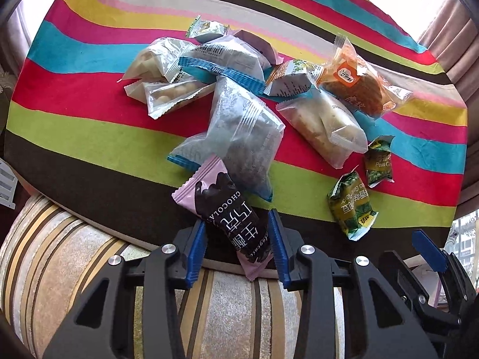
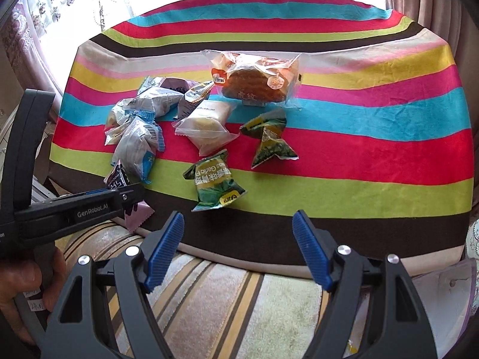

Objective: Organize snacks
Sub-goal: 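Return both tools to the table and grasp the pink chocolate bar with the left tool, then grasp the green garlic chip bag with the right tool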

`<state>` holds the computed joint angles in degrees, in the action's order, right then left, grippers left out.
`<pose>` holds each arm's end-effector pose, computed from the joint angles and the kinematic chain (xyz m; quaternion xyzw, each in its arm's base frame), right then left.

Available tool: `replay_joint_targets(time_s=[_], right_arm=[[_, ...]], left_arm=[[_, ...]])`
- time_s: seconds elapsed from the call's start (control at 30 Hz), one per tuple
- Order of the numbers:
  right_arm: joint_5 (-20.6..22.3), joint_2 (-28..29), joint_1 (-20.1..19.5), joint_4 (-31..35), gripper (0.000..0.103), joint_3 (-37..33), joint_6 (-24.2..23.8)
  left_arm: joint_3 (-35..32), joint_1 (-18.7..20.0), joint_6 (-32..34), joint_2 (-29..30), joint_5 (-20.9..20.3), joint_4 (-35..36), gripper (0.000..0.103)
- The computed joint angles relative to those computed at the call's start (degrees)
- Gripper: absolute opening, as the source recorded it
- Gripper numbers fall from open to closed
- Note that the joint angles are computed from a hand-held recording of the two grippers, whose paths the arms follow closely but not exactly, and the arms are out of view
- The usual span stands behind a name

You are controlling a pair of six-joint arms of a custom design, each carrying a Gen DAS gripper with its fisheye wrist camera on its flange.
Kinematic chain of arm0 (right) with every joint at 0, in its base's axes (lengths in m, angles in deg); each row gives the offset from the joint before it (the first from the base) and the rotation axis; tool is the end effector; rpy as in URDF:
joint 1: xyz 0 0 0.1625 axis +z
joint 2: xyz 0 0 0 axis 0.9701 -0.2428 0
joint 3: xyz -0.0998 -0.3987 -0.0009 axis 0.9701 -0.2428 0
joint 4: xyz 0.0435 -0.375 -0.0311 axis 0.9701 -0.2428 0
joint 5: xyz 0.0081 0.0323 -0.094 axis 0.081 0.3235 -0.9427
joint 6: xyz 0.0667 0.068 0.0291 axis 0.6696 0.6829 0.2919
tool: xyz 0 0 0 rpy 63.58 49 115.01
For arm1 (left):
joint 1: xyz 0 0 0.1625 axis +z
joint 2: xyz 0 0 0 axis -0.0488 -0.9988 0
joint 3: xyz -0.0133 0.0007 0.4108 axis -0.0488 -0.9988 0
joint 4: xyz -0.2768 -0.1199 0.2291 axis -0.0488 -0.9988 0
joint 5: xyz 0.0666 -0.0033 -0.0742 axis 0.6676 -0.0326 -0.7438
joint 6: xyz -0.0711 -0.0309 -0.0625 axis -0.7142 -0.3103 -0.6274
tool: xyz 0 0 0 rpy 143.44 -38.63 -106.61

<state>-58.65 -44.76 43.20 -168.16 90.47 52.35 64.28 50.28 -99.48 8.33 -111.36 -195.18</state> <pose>0.3818 -0.5124 0.1147 0.2902 -0.9160 0.1511 0.2324 -0.1576 -0.4794 0.2959 -0.1317 0.8998 -0.2817 0.3060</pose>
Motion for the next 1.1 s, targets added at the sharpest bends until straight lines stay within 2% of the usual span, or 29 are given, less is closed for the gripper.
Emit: replay_joint_targets(time_s=[0.07, 0.17, 0.37, 0.67, 0.87, 1.1], right_arm=[[0.2, 1.1, 0.1, 0.5, 0.076, -1.2, -0.5], [0.4, 2.5, 0.0, 1.7, 0.076, -3.0, -0.6], [0.9, 5.2, -0.5, 4.6, 0.075, -6.5, -0.3], [2.3, 7.3, -1.4, 9.1, 0.052, -9.6, 1.4], [2.1, 7.6, -1.3, 8.0, 0.045, -9.2, 0.4], [5.6, 4.2, -1.5, 3.5, 0.043, -4.9, 0.3]], left_arm=[[0.4, -0.1, 0.0, -0.4, -0.2, -0.4, 0.025], [1.0, -0.6, -0.1, -1.0, 0.2, -0.2, 0.019], [2.4, -0.9, 0.2, -2.3, -0.2, -2.2, 0.019], [5.2, -2.8, -0.7, -5.7, 0.4, -3.0, 0.018], [5.6, -3.5, -0.2, -5.9, 1.1, -3.4, 0.018], [5.4, -5.3, -1.2, -5.6, 2.3, -1.5, 0.018]])
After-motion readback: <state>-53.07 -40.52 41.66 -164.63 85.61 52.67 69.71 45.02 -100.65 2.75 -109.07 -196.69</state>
